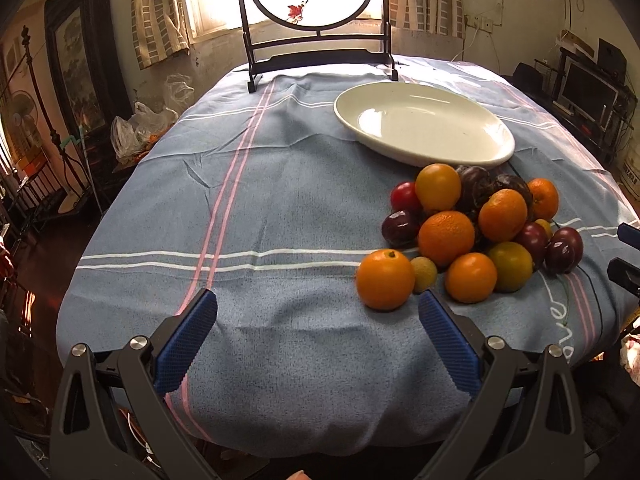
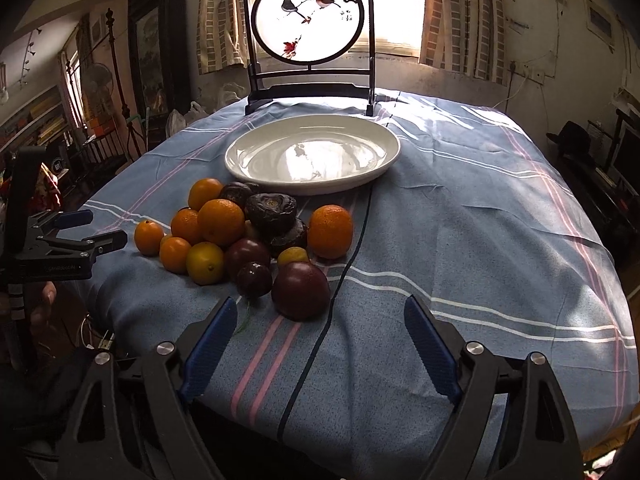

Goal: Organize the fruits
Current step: 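Grasp the dark red plum with the right tool while the left tool grasps an orange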

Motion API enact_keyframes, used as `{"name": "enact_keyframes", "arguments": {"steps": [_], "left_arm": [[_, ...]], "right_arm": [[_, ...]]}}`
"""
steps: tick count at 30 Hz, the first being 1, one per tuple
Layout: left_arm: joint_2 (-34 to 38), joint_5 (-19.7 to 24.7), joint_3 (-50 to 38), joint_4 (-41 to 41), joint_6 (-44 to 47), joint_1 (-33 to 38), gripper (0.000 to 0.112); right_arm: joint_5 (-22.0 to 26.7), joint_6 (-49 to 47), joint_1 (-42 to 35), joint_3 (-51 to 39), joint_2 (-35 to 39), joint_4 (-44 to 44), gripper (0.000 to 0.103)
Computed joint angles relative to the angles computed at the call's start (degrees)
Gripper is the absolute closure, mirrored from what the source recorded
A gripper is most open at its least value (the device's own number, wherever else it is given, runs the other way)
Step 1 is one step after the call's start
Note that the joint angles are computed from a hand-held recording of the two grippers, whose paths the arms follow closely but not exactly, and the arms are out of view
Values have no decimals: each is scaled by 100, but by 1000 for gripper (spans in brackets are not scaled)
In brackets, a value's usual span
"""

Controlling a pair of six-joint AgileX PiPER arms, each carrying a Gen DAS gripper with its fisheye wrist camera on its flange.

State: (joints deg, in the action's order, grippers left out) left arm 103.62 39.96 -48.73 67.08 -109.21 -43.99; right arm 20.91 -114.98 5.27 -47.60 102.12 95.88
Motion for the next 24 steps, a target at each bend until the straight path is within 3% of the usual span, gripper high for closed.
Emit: {"name": "enact_keyframes", "arguments": {"steps": [3, 5, 7, 11, 14, 17, 22, 24], "left_arm": [[32, -50, 76, 40, 13, 30, 14], [69, -79, 99, 107, 12, 24, 14], [125, -78, 84, 122, 46, -4, 14], [181, -94, 15, 85, 257, 1, 14], [235, -155, -39, 104, 313, 65, 14], [330, -268, -121, 194, 320, 188, 14], [508, -605, -219, 661, 154, 404, 14], [626, -814, -271, 837, 96, 513, 22]], "right_arm": [[-218, -404, 194, -97, 259, 334, 25], [-185, 104, 236, -317, 493, -183, 47], [-249, 327, 315, -491, 680, -367, 55], [-311, 246, 498, -653, 845, -283, 55], [-380, 889, 610, -912, 1042, -844, 57], [-430, 283, 673, -842, 1046, -239, 63], [-163, 387, 471, -747, 935, -331, 63], [-128, 540, 402, -740, 900, -475, 63]]}}
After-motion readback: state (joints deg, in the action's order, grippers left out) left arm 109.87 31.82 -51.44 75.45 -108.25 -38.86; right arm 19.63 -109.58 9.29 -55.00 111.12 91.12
